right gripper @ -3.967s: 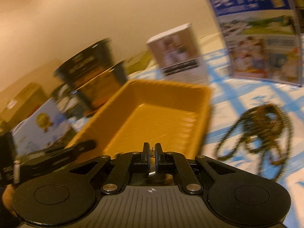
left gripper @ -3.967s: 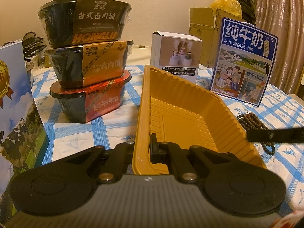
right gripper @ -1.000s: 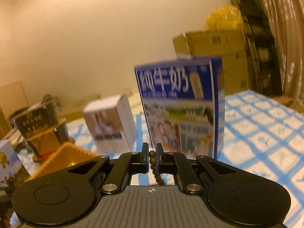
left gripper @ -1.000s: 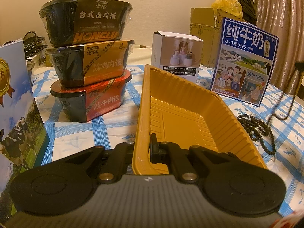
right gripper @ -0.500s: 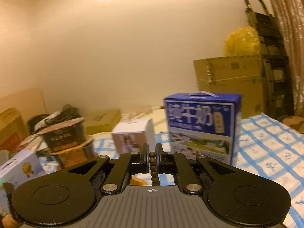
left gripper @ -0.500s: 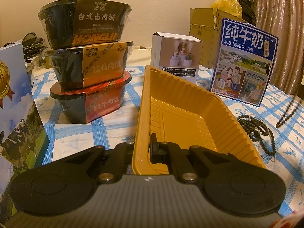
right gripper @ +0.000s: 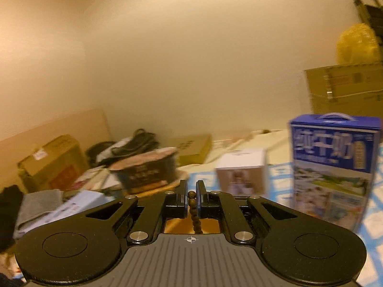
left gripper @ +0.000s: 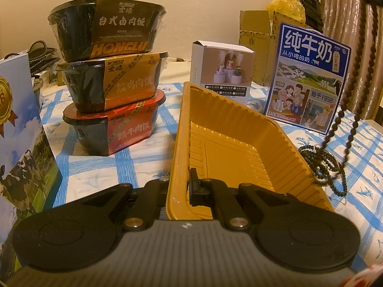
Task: Organize jewelry
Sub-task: 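Lift the brown bead strand high with the right tool toward the tray, then lower the brown bead strand into the tray and open the right tool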
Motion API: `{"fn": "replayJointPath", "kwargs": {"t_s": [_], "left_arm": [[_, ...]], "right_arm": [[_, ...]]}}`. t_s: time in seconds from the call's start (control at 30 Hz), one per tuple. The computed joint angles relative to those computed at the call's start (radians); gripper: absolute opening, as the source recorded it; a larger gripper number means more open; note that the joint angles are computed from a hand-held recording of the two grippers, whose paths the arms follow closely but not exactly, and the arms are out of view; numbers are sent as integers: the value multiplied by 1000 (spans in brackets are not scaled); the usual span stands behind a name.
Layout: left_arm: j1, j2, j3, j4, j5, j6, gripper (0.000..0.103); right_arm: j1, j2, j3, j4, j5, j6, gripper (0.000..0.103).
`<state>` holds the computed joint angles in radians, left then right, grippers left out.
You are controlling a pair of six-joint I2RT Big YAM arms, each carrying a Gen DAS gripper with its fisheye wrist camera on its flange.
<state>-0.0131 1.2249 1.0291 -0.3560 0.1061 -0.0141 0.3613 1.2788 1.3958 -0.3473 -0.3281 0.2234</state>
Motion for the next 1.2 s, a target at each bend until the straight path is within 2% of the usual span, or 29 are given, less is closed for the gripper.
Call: {"fn": "replayJointPath", "kwargs": {"t_s": [0.27,0.5,0.9,1.2], "left_arm": [[1,-6,-11,7,1,-11,4],[2,-10,-16,7,4,-15,4],[2,-16,-18,6,11,-18,5],[1,-19,-21,6,9,-23,5]], "right_arm": [[91,98,75,0,-32,19,7],[107,141,102,53,-59,94,7],[99,199,61,-24,-70,159,7],[81,204,-10,-57,-41,225,7]]}}
